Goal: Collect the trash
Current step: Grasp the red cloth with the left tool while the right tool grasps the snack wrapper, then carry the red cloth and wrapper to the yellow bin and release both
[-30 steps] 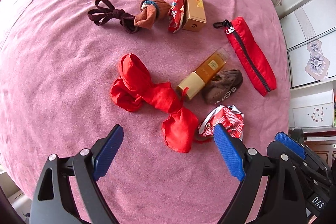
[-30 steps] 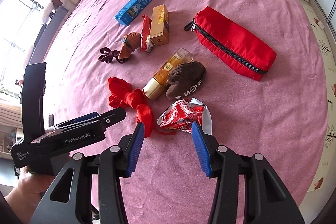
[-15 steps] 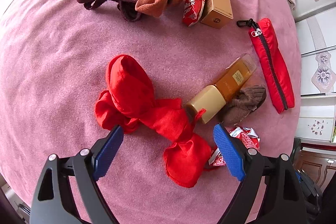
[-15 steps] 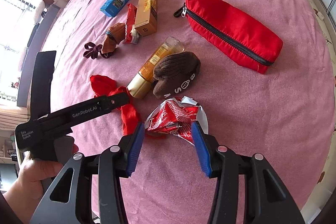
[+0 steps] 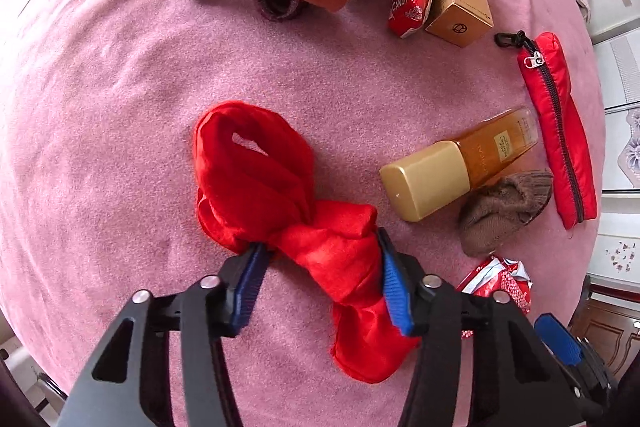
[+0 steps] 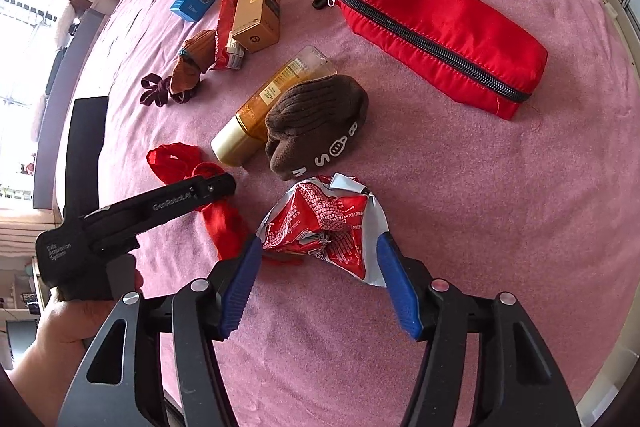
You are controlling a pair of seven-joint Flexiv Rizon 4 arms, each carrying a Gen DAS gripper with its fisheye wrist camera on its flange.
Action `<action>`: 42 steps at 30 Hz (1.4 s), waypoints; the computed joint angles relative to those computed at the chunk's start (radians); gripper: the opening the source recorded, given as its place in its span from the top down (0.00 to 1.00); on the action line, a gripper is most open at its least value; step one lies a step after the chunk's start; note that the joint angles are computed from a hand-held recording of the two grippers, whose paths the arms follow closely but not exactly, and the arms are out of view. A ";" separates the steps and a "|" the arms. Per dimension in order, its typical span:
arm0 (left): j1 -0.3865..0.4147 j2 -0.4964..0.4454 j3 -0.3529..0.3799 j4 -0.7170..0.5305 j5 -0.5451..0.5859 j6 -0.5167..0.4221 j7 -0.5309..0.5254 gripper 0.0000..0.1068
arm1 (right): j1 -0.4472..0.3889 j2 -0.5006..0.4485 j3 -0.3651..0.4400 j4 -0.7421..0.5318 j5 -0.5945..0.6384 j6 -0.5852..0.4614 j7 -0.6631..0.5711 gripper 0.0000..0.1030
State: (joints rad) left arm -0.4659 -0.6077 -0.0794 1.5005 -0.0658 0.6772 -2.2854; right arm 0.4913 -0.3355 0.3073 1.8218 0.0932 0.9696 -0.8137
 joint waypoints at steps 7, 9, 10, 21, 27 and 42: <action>0.077 0.100 -0.043 0.198 -0.115 0.145 0.105 0.69 | 0.009 -0.040 -0.013 -0.020 -0.021 -0.019 0.029 0.41; 0.082 0.120 -0.044 0.225 -0.131 0.162 0.118 0.69 | 0.008 -0.054 -0.013 -0.031 -0.021 -0.032 0.035 0.41; 0.080 0.129 -0.043 0.230 -0.132 0.162 0.119 0.69 | 0.013 -0.058 -0.019 -0.032 -0.032 -0.041 0.047 0.41; 0.067 0.167 -0.054 0.227 -0.141 0.150 0.166 0.69 | 0.016 -0.058 -0.005 -0.024 -0.045 -0.034 0.052 0.74; 0.052 0.199 -0.065 0.226 -0.137 0.133 0.202 0.69 | 0.006 0.033 0.005 0.041 -0.027 -0.002 0.040 0.76; -0.062 0.173 -0.114 0.040 -0.091 0.003 0.275 0.69 | -0.020 0.377 0.000 0.310 -0.028 0.049 0.205 0.76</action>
